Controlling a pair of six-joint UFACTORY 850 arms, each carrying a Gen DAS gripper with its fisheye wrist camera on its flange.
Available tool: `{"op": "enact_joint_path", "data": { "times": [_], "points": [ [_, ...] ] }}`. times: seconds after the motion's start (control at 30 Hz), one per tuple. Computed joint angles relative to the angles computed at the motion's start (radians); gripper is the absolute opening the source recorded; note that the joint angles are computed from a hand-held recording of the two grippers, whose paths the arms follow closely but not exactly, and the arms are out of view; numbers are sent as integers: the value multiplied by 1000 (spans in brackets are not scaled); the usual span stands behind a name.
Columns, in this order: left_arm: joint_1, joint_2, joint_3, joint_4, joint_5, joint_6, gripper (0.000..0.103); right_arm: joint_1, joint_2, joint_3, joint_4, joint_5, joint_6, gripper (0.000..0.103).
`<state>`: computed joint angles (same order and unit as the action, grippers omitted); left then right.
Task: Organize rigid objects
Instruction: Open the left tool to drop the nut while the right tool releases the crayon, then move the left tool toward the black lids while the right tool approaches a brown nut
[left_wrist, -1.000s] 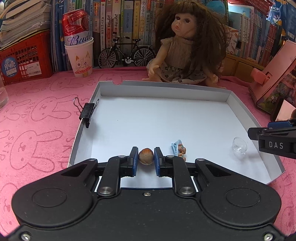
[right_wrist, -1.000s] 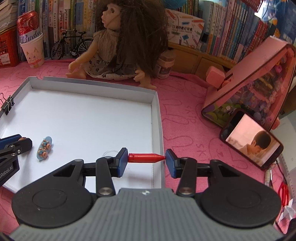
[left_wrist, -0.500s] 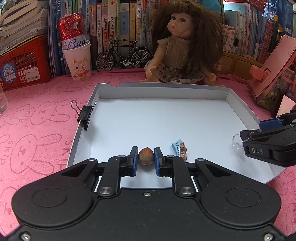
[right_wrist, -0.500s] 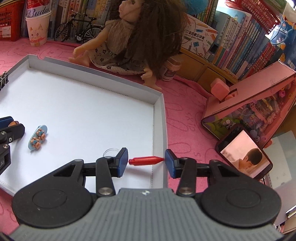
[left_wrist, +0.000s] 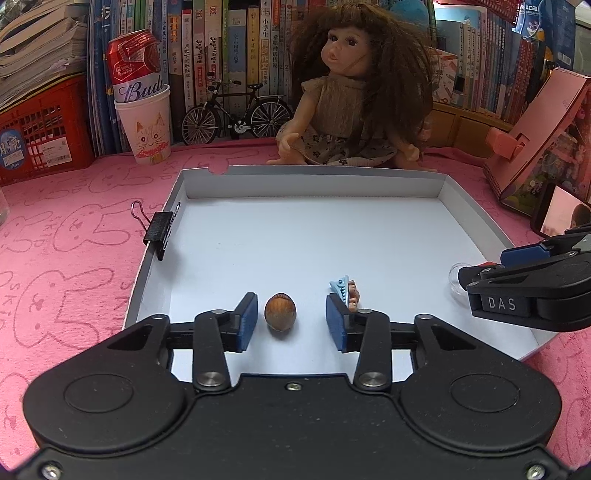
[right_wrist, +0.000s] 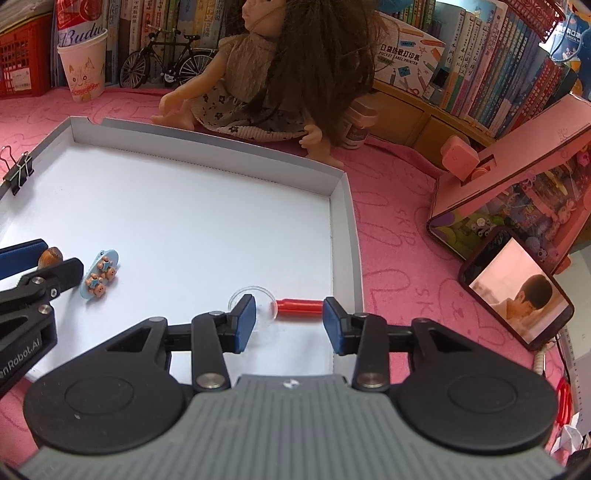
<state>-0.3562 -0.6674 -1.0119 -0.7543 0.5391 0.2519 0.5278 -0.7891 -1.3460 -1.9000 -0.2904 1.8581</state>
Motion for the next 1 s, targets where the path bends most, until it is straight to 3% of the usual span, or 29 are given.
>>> {"op": "enact_joint_path", "data": {
  "times": [0.17,0.5,0.73,1.0],
  "points": [
    [-10,25,29,-20,28,13,52,-8,46,70,-277,-14,275,70],
    [-42,119,150,14,126,-32,76,-37,156,242,-755,-117,780,84],
    [-98,186,249,12,224,-53,80,-64,233,373,-997,-197,1041,87],
    [-169,242,351,0,304,-94,81,-85,281,504,-1162,-289,1251,88]
  ]
}}
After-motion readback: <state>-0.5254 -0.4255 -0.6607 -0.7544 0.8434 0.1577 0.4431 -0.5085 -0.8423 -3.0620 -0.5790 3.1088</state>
